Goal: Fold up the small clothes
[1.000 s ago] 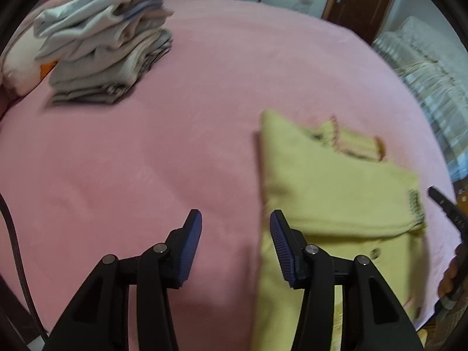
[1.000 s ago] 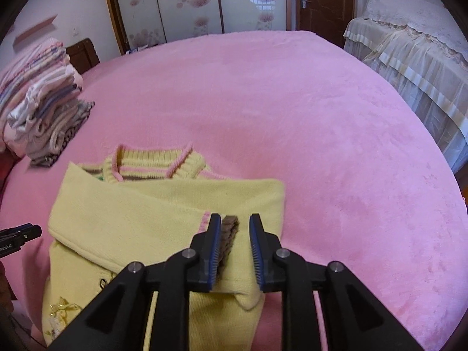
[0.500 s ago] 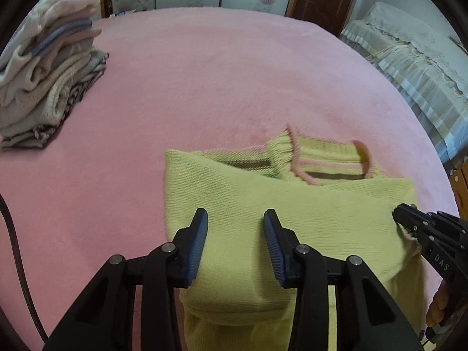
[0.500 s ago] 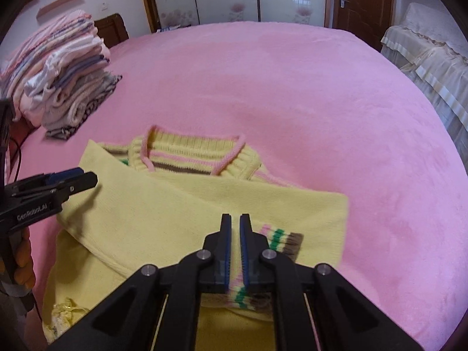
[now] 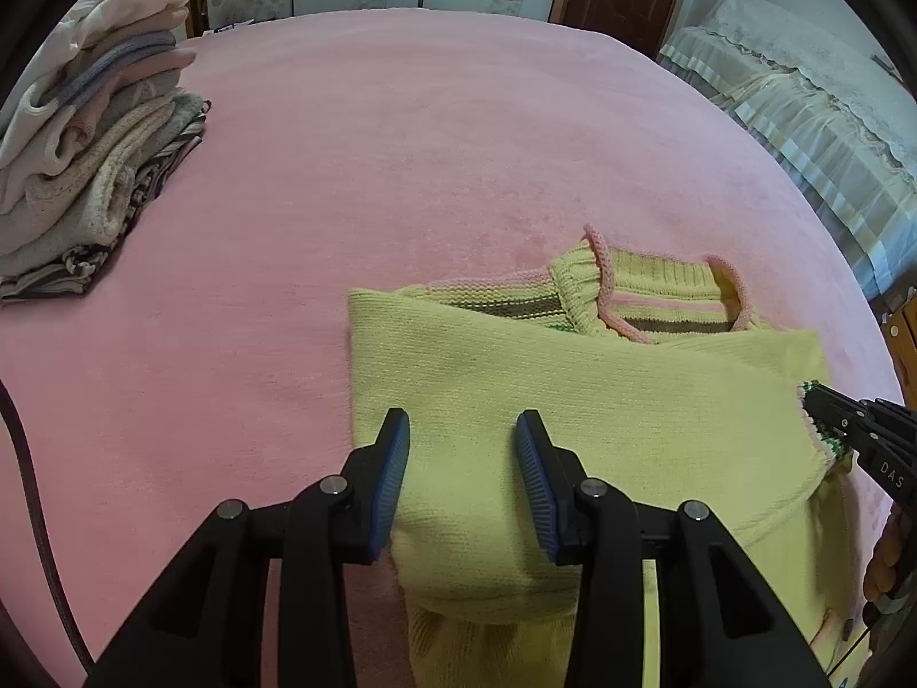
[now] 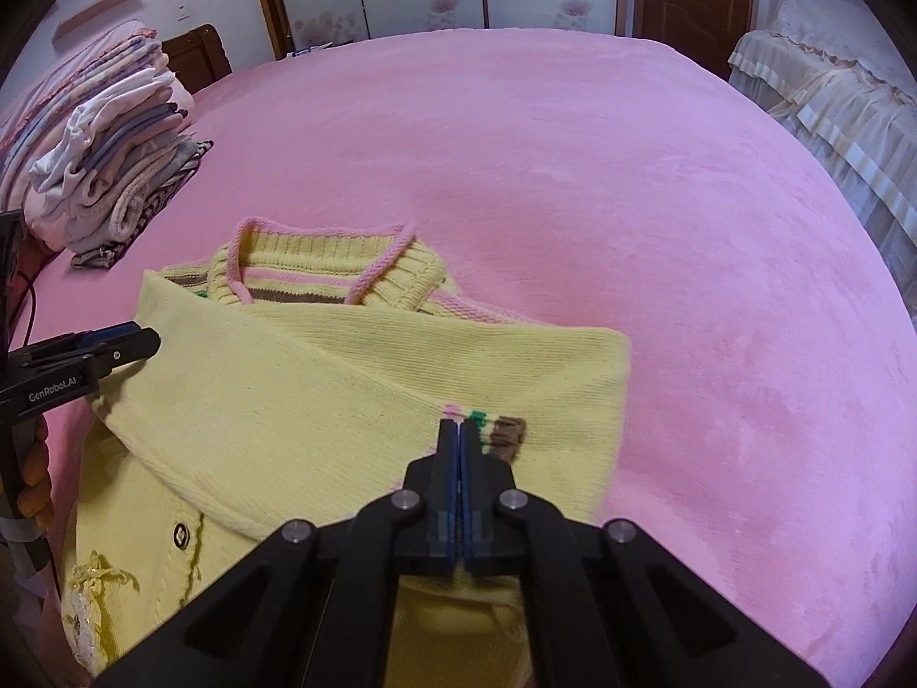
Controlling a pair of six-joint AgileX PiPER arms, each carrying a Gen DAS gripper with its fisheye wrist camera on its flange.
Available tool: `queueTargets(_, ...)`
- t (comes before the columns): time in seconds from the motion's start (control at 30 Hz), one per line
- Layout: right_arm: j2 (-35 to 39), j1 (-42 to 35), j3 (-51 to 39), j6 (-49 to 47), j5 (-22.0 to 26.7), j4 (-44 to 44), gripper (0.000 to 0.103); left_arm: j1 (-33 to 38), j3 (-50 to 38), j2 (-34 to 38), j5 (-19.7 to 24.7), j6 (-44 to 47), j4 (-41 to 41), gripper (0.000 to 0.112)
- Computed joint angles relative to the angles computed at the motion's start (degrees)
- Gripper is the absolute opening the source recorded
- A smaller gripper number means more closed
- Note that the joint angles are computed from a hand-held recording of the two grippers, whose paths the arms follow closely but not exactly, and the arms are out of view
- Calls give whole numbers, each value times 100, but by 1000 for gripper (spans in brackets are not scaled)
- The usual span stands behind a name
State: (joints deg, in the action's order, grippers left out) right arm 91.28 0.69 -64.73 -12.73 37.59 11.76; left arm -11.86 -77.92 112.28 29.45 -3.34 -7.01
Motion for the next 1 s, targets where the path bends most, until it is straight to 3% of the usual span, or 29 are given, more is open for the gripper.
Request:
queueTargets(0.2,-44,13,-226,-32,85,138,0,33,-202,-108,-13,117,-165,39)
queueTargets(0.47,701,343,-962,672,88,-466,0,-47,-1100,651,268,-621,520,39)
queueTargets(0.6,901,87,-1026,802,77,-656,0,83,-1271,852,312,-457,398,39)
queueTargets(0.7,886,-306,-937,311,112,-85,0,138,-1193,839,231,-209,234,39)
queueTargets(1.0,369,-558,-706,417,228,-36,0,228,-1084,492,394,-211,112,42)
